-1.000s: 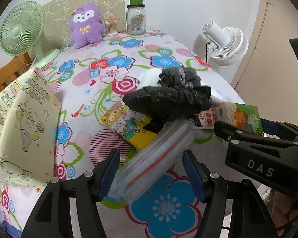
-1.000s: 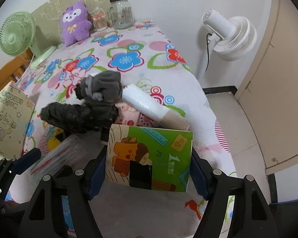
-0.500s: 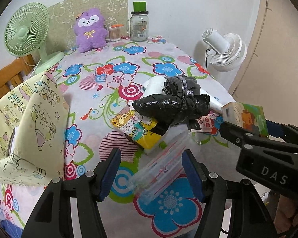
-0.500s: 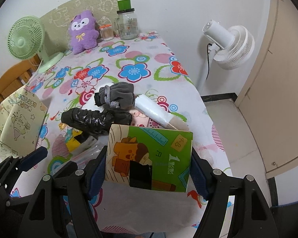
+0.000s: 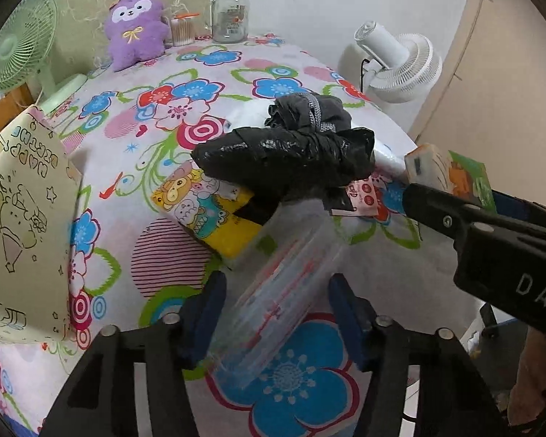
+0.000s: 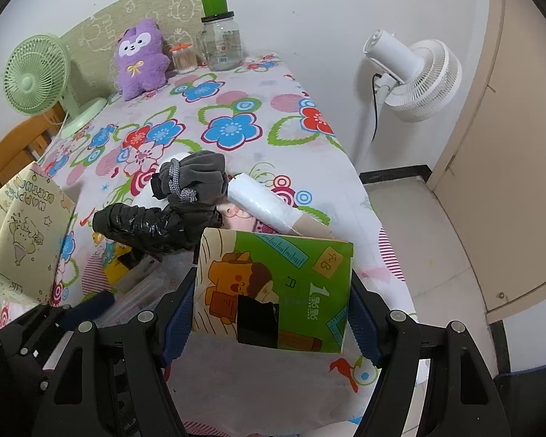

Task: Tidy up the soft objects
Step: 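Carry the straw bag and green tissue pack over the yellow storage box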

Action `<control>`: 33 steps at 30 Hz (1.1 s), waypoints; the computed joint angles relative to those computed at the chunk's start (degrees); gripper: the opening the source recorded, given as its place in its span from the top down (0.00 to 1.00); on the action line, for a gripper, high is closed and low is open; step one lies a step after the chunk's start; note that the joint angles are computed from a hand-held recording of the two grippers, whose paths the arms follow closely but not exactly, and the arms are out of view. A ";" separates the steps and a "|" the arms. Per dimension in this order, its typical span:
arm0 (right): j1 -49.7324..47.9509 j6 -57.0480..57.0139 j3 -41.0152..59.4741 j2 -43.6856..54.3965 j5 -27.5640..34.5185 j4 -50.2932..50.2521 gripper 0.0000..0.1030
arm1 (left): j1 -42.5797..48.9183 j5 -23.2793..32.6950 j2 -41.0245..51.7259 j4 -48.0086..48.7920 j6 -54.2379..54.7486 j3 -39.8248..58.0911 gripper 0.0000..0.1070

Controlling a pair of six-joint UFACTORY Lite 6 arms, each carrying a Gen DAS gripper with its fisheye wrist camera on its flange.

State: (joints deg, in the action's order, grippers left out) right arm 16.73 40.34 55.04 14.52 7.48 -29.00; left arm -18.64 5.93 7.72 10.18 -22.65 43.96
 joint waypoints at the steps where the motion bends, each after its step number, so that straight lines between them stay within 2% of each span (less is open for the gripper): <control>1: 0.04 0.30 -0.03 -0.02 -0.06 -0.25 0.26 | -0.20 0.05 -0.10 0.24 -0.11 -0.04 0.50; 6: -0.05 0.16 -0.07 0.06 -0.29 -0.11 0.26 | -0.70 0.20 -0.99 4.11 -4.12 -0.50 0.61; 8: -0.06 0.09 -0.05 0.02 -0.33 0.04 0.26 | -0.30 0.04 -1.89 0.09 -0.53 -1.15 0.66; 10: 0.01 0.92 -0.18 -0.18 -0.35 -0.69 0.26 | 0.17 0.10 -2.68 -5.44 4.92 -1.63 0.68; 27: 3.60 7.46 -2.70 -5.89 0.64 -5.69 0.26 | 3.04 2.83 -14.56 -4.19 3.73 -6.78 0.69; 33: 6.79 10.35 -1.90 -7.49 2.05 -7.91 0.26 | 5.98 4.59 -20.90 -6.68 7.13 -9.20 0.69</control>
State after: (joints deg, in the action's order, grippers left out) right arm 23.53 50.69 53.13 7.02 9.52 -36.91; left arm -12.66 10.52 -13.18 3.50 -15.53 34.77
